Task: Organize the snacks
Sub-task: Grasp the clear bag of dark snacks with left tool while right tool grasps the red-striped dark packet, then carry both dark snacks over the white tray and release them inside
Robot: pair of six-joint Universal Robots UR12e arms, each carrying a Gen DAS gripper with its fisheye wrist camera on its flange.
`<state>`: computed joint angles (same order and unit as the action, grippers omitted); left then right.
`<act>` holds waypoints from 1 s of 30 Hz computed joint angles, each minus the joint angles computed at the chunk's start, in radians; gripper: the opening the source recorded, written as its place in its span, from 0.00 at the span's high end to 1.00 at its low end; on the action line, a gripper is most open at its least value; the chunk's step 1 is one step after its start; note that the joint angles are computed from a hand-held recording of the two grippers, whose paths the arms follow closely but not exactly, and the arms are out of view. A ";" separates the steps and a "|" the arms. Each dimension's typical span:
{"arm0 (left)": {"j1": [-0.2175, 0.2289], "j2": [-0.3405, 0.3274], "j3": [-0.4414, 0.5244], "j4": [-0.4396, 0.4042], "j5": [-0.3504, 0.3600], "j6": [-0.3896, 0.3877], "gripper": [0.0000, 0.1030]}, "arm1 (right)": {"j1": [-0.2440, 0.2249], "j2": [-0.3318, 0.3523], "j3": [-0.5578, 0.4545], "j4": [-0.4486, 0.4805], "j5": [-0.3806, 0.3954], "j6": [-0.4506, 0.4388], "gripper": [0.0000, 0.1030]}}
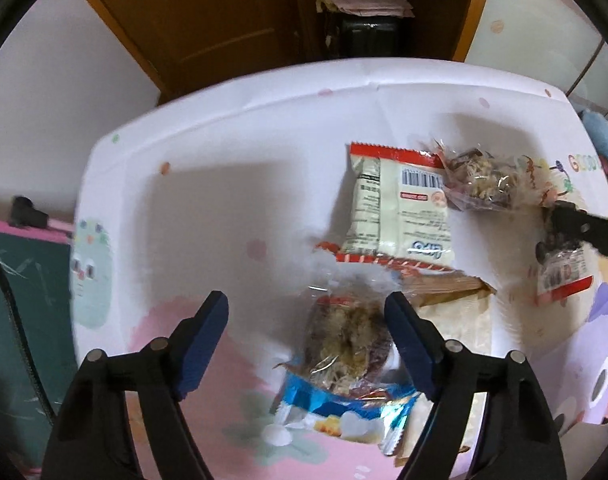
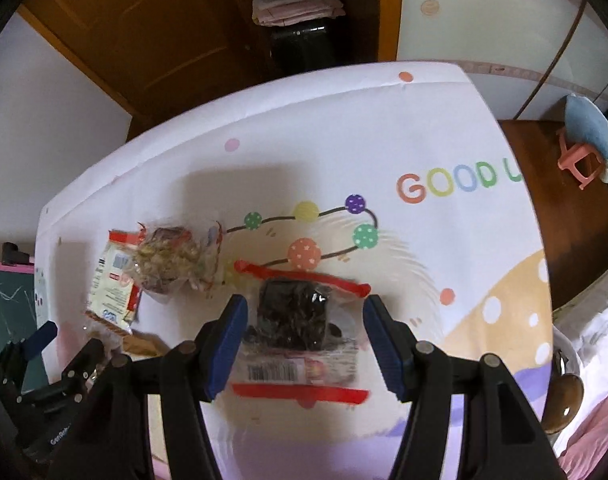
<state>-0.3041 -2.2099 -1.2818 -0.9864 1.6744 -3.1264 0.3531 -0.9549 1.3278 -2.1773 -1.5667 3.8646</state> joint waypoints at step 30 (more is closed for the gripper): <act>0.017 0.325 -0.220 0.177 -0.183 -0.012 0.68 | 0.085 -0.257 0.179 -0.183 -0.129 -0.049 0.56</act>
<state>-0.2875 -1.8848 -1.5016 -0.8099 1.4918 -3.1386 0.4386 -1.2116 1.5069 -2.3599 -1.6960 3.8152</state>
